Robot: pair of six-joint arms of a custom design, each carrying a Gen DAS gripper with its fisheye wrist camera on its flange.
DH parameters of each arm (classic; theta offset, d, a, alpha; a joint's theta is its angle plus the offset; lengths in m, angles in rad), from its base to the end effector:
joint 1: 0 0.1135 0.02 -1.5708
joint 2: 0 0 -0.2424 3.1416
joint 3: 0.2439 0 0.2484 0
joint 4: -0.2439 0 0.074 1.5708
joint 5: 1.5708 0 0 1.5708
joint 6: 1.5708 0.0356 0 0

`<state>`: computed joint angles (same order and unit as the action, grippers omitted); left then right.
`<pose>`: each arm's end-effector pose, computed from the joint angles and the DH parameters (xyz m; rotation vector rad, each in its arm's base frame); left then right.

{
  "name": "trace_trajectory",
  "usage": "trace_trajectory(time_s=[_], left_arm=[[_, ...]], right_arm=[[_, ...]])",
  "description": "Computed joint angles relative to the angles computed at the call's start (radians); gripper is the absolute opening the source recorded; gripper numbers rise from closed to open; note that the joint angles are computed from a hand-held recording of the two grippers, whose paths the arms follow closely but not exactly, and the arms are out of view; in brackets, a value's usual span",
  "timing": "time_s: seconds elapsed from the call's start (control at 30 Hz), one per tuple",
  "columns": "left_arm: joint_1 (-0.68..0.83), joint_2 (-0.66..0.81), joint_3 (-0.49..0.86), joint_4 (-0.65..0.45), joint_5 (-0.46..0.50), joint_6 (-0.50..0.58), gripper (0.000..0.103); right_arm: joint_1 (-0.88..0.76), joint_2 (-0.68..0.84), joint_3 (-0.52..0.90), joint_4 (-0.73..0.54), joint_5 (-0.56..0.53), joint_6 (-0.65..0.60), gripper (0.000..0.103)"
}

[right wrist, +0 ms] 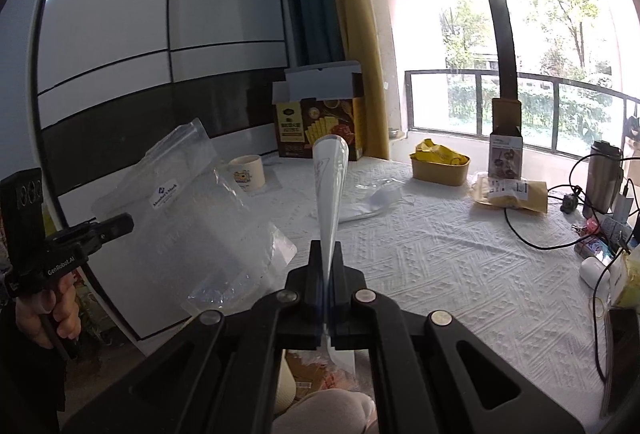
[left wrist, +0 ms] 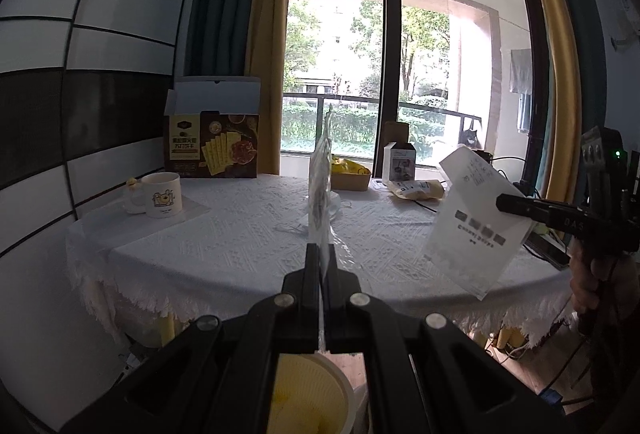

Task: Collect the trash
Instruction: 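Lift both held clear bags off the table and carry them toward the yellow bin, then lower the held bags into the yellow bin and open the left gripper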

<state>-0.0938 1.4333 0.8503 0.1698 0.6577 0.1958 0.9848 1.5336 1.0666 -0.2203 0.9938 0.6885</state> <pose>0.3112 -0.0511 0.2300 0.6900 1.8101 -0.5814 0.2048 0.2546 0.2415 0.1977 1.9141 -0.0228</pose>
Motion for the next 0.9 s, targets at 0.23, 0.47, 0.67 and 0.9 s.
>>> trace_trajectory(time_s=[0.23, 0.47, 0.67, 0.9], left_arm=[[0.075, -0.043, -0.033, -0.041, 0.029, 0.026, 0.001], [0.147, -0.050, -0.065, -0.062, 0.044, 0.047, 0.001], [0.186, -0.027, -0.066, -0.075, 0.042, 0.064, 0.001], [0.179, 0.059, -0.039, -0.082, -0.002, 0.117, 0.001]], right_arm=[[0.027, 0.058, 0.020, 0.068, -0.017, -0.014, 0.002], [0.020, 0.141, 0.068, 0.120, -0.072, -0.044, 0.002], [-0.002, 0.214, 0.122, 0.158, -0.127, -0.084, 0.002], [-0.032, 0.283, 0.176, 0.189, -0.190, -0.114, 0.002]])
